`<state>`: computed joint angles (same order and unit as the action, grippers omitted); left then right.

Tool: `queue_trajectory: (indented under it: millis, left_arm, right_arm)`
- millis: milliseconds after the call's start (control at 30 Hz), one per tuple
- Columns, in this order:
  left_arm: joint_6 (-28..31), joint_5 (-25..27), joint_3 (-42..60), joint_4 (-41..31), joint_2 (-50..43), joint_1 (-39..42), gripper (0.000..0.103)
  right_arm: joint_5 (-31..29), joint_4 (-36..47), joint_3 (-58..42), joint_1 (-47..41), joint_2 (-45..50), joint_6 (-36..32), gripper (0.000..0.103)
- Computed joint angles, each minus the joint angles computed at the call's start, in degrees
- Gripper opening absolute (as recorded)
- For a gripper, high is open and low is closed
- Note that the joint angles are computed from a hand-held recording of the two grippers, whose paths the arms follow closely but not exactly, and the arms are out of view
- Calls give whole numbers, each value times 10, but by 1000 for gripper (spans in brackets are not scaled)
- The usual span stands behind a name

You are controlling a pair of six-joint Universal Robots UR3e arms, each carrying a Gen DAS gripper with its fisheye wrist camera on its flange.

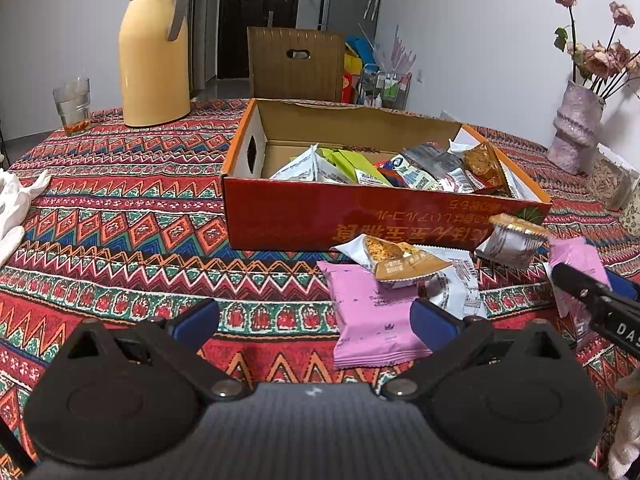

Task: Organize snacks
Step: 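Grasp a second pink packet with the left tool while the right tool holds its pink packet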

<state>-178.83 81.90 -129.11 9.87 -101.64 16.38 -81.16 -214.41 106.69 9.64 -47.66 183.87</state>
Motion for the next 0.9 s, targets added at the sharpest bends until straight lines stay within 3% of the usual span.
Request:
queue_trajectory:
  millis: [333, 600, 700, 833, 900]
  left_arm:
    - [-21, 87, 106, -77, -48, -86, 103]
    - [-78, 141, 206, -154, -115, -127, 103]
    - [-88, 154, 232, -168, -135, -135, 97]
    - [-96, 153, 266, -206, -157, -136, 75]
    - [-95, 155, 266, -198, -163, -137, 72]
  right_arm:
    - [11, -57, 31, -23, 0, 39, 60]
    - [43, -70, 43, -39, -1, 44, 60]
    - [56, -73, 47, -45, -2, 45, 60]
    - [70, -84, 53, -52, -1, 47, 60]
    - [74, -86, 54, -53, -2, 48, 60]
